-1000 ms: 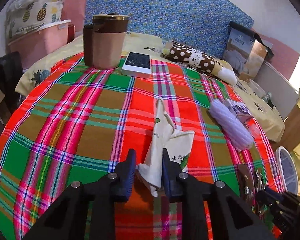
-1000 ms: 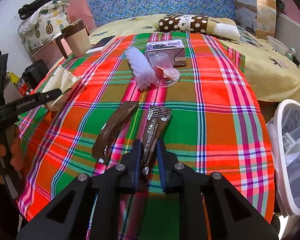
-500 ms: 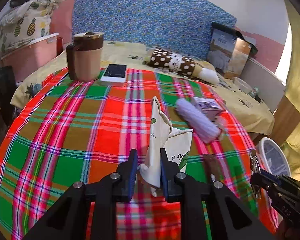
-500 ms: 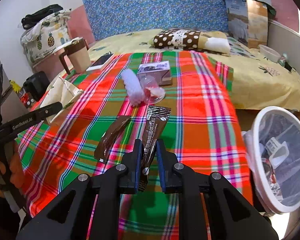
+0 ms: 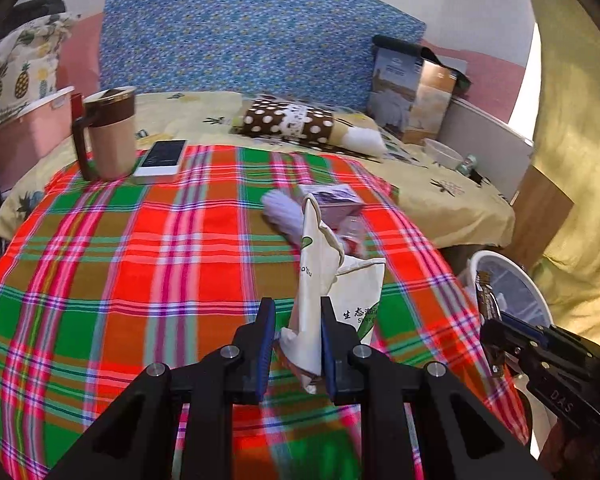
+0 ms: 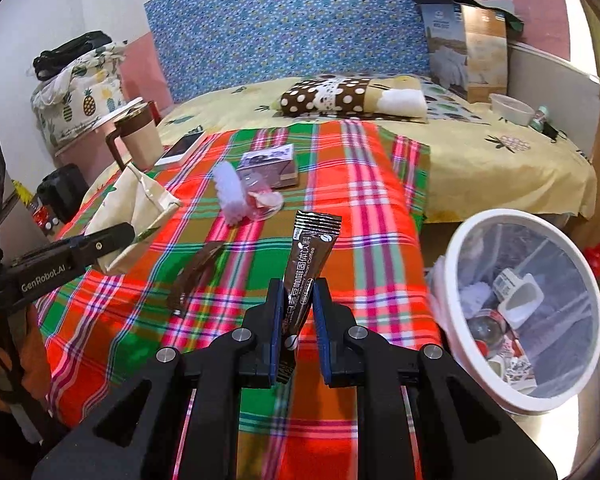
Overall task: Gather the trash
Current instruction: 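Carry the napkin and brown wrapper in both tools over the bin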
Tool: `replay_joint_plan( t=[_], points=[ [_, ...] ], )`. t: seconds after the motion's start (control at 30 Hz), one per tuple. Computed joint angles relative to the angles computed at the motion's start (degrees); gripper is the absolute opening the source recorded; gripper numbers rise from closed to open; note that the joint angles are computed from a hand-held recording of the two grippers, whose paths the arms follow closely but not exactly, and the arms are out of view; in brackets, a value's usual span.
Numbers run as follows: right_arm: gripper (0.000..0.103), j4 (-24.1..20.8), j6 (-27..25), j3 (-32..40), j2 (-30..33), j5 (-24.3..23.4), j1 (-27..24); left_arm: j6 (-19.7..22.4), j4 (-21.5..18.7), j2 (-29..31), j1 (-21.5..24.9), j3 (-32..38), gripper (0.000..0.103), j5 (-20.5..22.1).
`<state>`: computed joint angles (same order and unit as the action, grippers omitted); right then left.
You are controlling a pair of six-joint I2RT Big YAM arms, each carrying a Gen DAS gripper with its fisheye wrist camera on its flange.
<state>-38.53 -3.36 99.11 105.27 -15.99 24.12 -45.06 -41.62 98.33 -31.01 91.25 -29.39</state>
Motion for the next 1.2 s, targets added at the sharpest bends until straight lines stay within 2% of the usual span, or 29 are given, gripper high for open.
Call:
replay_joint_plan(
  t=[0.43,0.7,0.97,1.2],
  points=[
    [0.017,2.15,1.87,-2.38,-1.15,0.7,-3.39,4.59,-0.7,7.08,-2.26,9.95,0.021,3.44],
    [0.017,3.23,4.04,-3.87,-1.85,2.41,-6.74,8.73,-2.35,13.88,-3.85,20.06,0.021,6.67],
    [0.017,3.47,6.03,-4.62,-1.9,3.55,-9.69,12.82,-6.2,22.5,-5.1,33.39,0.021,10.45],
    [0.017,2.68,6.95,-4.39,-1.3,3.29,-11.43,15.32,-11.4,30.65,-5.72,46.66,0.021,13.03]
  ],
)
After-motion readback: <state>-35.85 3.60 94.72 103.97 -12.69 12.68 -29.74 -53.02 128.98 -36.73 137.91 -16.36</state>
